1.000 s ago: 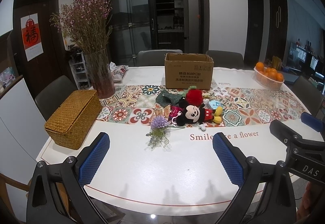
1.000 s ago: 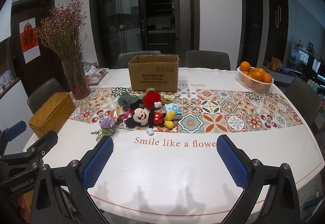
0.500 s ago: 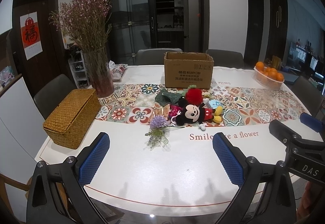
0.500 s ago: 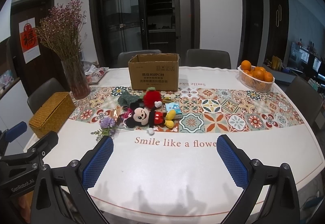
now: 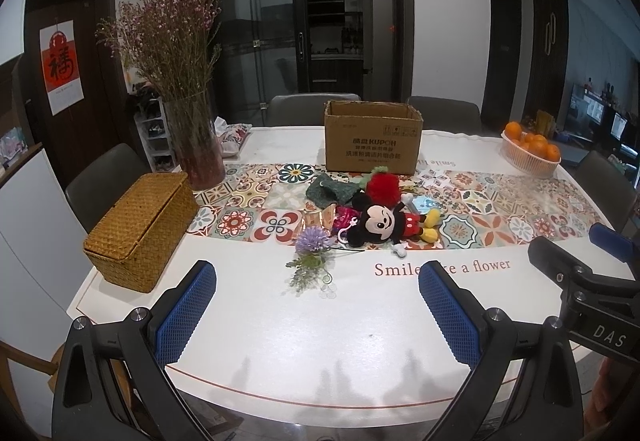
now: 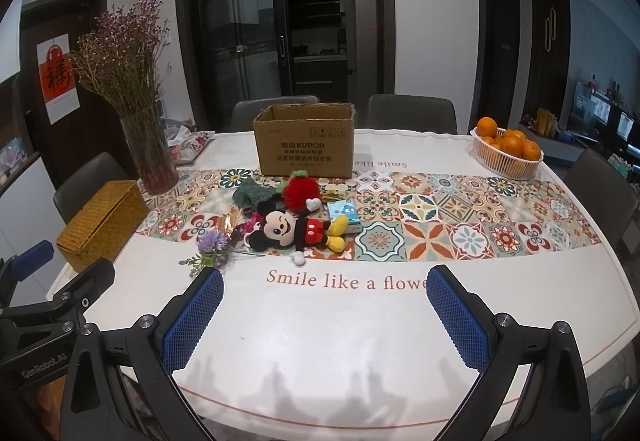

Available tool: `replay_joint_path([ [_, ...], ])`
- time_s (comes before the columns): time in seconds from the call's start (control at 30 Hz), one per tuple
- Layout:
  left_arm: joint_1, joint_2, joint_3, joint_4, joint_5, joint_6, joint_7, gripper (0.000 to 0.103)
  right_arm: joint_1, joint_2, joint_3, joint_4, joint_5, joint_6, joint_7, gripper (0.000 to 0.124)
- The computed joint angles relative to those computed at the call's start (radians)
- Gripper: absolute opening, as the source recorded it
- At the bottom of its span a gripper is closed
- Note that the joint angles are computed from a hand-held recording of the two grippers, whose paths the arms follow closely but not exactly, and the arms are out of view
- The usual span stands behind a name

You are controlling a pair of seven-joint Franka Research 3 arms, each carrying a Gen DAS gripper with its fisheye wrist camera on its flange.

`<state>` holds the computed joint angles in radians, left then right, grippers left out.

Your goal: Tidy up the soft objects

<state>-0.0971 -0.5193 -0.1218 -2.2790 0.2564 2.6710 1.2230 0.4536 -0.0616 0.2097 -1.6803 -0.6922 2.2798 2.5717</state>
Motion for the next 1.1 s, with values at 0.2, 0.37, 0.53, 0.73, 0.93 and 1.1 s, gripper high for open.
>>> replay_joint_path([
  [0.2, -0.003, 0.023, 0.009, 0.016, -0.009, -0.001, 0.015, 0.103, 0.003, 0.019, -0.006, 0.016, 0.008, 0.001, -0.005, 0.103],
  [0.37, -0.006, 0.057, 0.02, 0.039, -0.027, -0.003, 0.04, 0.103, 0.012, 0.052, -0.017, 0.048, 0.016, -0.008, -0.009, 0.103],
  [0.53, -0.009, 0.108, 0.034, 0.07, -0.054, -0.002, 0.079, 0.103, 0.032, 0.106, -0.037, 0.107, 0.025, -0.031, -0.023, 0.103],
  [0.73, -0.01, 0.211, 0.056, 0.151, -0.111, -0.013, 0.166, 0.103, 0.067, 0.212, -0.079, 0.231, 0.054, -0.07, -0.057, 0.103],
  [0.93, 0.002, 0.32, 0.07, 0.253, -0.204, -0.041, 0.283, 0.103, 0.115, 0.353, -0.138, 0.417, 0.109, -0.124, -0.115, 0.103],
  [1.1, 0.024, 0.406, 0.069, 0.34, -0.314, -0.1, 0.388, 0.103, 0.153, 0.484, -0.188, 0.606, 0.17, -0.205, -0.175, 0.103],
])
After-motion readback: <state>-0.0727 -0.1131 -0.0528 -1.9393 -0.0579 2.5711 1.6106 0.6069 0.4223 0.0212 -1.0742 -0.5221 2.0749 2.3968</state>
